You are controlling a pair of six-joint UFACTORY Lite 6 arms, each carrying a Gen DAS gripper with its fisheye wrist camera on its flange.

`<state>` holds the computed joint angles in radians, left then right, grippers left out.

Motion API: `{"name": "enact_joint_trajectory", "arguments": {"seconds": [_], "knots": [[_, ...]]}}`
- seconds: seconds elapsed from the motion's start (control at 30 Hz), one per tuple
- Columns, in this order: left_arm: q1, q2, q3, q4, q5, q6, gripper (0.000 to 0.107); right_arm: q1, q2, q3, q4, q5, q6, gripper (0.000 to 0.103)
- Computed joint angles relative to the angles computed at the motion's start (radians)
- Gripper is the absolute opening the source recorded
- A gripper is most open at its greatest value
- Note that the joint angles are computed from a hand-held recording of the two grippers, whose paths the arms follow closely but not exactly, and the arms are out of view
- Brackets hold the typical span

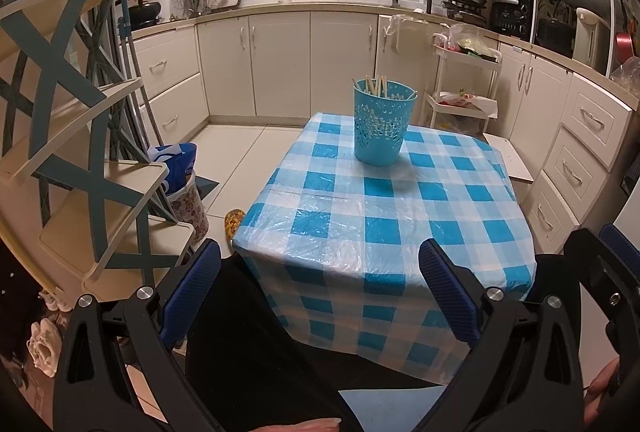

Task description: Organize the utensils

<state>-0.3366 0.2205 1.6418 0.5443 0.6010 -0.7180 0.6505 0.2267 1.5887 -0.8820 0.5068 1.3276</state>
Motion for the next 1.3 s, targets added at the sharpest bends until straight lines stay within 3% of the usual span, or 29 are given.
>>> {"name": "enact_joint_trajectory", "arguments": {"seconds": [1.3], "knots": [[0.012, -0.012, -0.018, -0.014, -0.010, 0.017, 0.095, 0.005, -0.003, -0.002, 0.006, 0.005, -0.001, 0.096]]}}
